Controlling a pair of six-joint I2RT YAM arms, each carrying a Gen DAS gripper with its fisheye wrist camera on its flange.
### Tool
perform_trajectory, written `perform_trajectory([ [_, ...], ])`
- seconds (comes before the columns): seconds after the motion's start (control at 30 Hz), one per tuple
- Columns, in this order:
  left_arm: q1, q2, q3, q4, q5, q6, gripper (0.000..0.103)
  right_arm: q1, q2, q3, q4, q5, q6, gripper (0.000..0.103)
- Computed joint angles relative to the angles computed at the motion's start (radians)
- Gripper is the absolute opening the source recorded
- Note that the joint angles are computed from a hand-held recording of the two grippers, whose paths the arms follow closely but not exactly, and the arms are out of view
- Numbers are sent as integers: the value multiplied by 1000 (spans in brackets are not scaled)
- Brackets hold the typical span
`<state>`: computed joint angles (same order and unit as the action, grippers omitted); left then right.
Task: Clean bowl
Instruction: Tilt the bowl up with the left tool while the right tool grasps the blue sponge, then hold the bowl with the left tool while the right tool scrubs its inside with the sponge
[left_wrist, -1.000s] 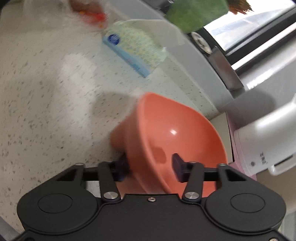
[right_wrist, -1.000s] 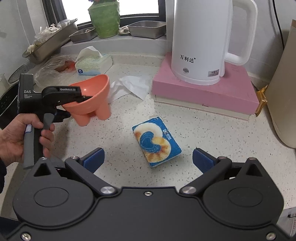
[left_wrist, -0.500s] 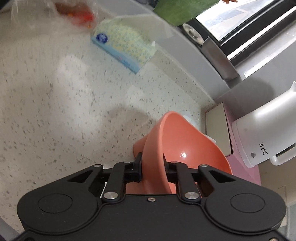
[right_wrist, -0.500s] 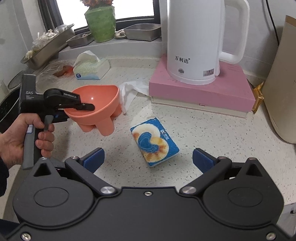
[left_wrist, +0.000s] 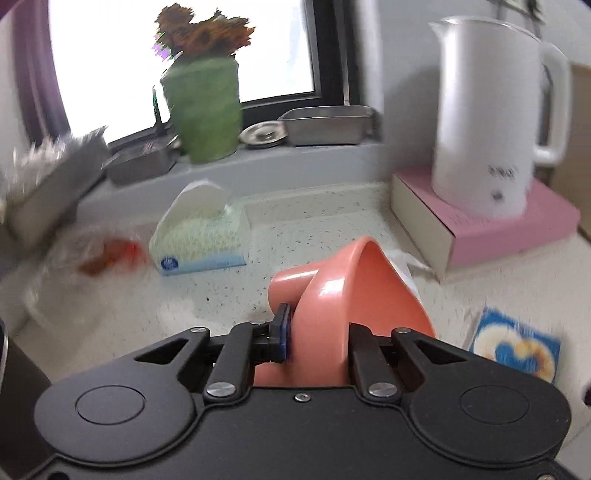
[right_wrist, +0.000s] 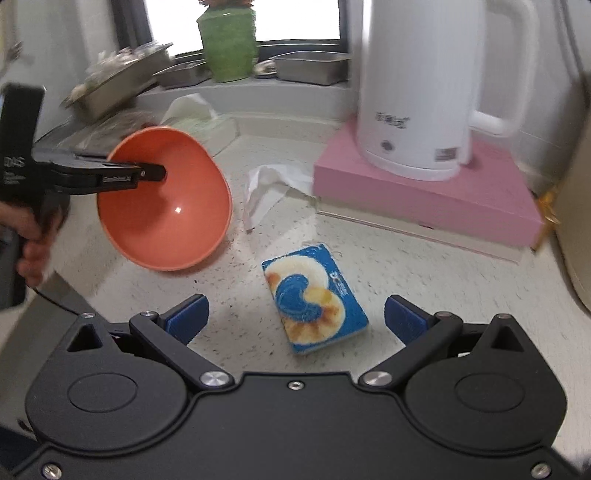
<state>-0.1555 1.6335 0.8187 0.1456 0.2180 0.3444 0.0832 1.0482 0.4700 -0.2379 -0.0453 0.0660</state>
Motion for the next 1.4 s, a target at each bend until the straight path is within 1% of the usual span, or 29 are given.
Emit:
perform_trajectory([
  [0.1, 5, -10, -16, 10, 7, 24, 12, -37, 122, 1, 112, -41, -92, 102],
  [0.2, 16, -27, -39, 19, 10, 48, 12, -56, 229, 15, 188, -55, -165, 102],
  [0.27, 25, -34, -51, 28, 8, 58, 12, -81, 295, 25, 223, -107, -209, 102],
  [0.33, 42, -39, -63, 35, -1, 37, 12, -76, 334, 33, 234, -102, -249, 102],
  [0.37, 49, -43, -67, 32, 0, 30, 12, -65, 350, 35, 242, -82, -266, 99],
  [0.4, 56, -48, -71, 28, 1, 23, 13, -58, 364, 34, 252, -70, -281, 93],
  [0.43, 63, -53, -75, 26, 3, 17, 13, -72, 372, 25, 273, -106, -291, 78],
  [0.47, 65, -57, -79, 25, 2, 17, 13, -85, 381, 17, 292, -141, -299, 73],
  [0.5, 67, -62, -84, 25, 2, 17, 13, -96, 386, 14, 301, -164, -293, 73],
  [0.6, 72, -73, -95, 25, 0, 9, 13, -95, 390, 23, 289, -166, -291, 72],
  [0.7, 80, -79, -103, 27, 4, -6, 13, -100, 379, 32, 268, -193, -268, 72],
  [0.8, 100, -86, -128, 56, 23, -25, 13, -88, 301, 16, 258, -224, -238, 72],
  [0.87, 107, -90, -141, 73, 30, -29, 13, -44, 210, 1, 233, -227, -207, 72],
  [0.97, 104, -96, -150, 82, 28, -13, 13, 18, 158, 0, 215, -254, -151, 72],
  [1.0, 97, -103, -158, 87, 20, 2, 13, 46, 146, 0, 212, -254, -137, 72],
  [1.1, 89, -108, -166, 96, 14, 25, 13, 171, 142, 14, 211, -159, -128, 72],
  [1.13, 85, -112, -173, 102, 11, 35, 13, 215, 169, 29, 214, -111, -128, 72],
  [1.23, 82, -126, -194, 115, 4, 56, 13, 279, 256, 85, 197, -41, -109, 72],
  [1.4, 79, -154, -236, 140, -7, 80, 13, 335, 309, 148, 133, -9, -70, 72],
])
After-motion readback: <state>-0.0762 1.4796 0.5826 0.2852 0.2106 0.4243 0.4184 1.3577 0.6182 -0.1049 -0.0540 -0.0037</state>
